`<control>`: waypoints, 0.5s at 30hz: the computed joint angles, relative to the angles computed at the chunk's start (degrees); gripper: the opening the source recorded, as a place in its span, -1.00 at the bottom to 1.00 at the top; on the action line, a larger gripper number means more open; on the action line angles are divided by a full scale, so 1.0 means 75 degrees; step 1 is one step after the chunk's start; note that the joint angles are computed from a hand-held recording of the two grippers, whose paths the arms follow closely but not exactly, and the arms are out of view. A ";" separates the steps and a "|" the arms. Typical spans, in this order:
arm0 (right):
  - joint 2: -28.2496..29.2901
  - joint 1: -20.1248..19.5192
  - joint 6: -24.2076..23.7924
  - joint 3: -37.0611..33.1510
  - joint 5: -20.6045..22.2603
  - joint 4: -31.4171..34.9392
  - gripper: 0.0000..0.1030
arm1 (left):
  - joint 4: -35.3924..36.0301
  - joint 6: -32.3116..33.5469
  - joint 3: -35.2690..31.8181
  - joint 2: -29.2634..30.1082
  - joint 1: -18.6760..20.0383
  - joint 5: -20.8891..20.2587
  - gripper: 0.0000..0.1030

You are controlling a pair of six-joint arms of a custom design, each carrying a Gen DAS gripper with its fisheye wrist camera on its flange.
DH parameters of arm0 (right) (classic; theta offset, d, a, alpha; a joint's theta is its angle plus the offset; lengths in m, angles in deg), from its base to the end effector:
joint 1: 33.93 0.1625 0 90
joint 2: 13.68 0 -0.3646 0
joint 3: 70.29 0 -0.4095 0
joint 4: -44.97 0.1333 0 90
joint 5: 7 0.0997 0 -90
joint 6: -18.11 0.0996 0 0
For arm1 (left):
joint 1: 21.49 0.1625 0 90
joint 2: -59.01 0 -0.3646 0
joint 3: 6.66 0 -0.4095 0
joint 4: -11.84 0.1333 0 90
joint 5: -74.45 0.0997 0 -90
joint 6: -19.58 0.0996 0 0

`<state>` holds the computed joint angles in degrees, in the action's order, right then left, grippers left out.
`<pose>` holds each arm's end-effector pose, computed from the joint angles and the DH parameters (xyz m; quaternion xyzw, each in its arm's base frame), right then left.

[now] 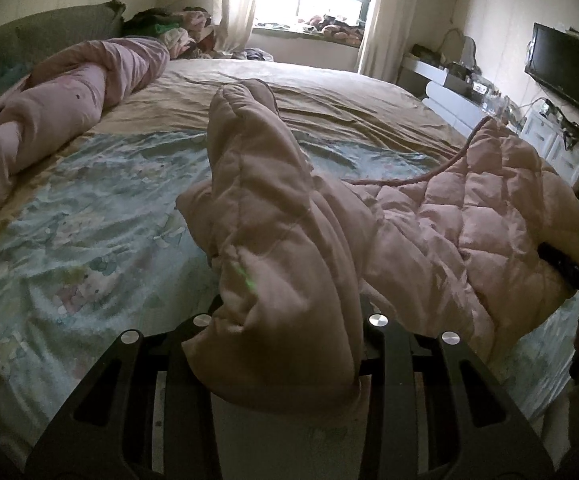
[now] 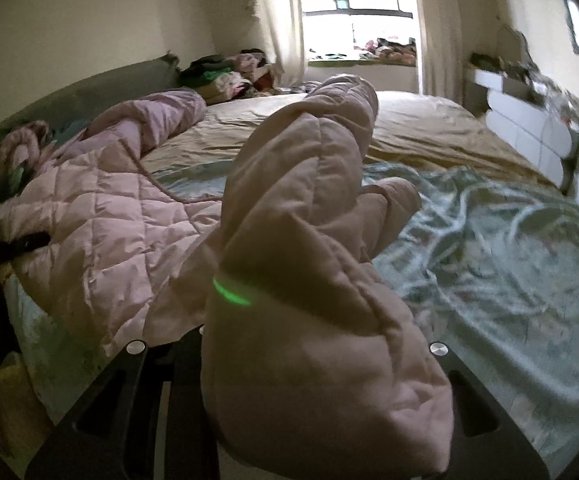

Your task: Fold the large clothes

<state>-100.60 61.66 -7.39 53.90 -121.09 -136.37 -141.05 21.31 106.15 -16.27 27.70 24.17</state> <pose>0.1387 -0.4663 0.3060 0.1421 -0.8647 0.4057 0.2599 -0.2040 -0.5377 0.2392 0.2634 0.8821 -0.3054 0.2433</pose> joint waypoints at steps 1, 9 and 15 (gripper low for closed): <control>-0.0047 -0.0053 0.0074 0.0054 0.0041 -0.0017 -0.45 | 0.0000 -0.0005 0.0028 -0.0019 0.0009 -0.0002 -0.47; -0.0248 -0.0510 0.0957 0.0314 0.0244 -0.0051 -0.45 | 0.0026 -0.0020 0.0097 0.0006 0.0016 0.0125 -0.46; -0.0127 -0.0550 0.1482 0.0081 0.0086 0.0263 -0.45 | 0.0166 -0.0198 -0.0007 0.0118 0.0099 0.0199 -0.44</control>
<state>-101.55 57.53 3.73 54.51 -120.45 -134.39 -139.81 19.83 106.09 -15.38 28.44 25.66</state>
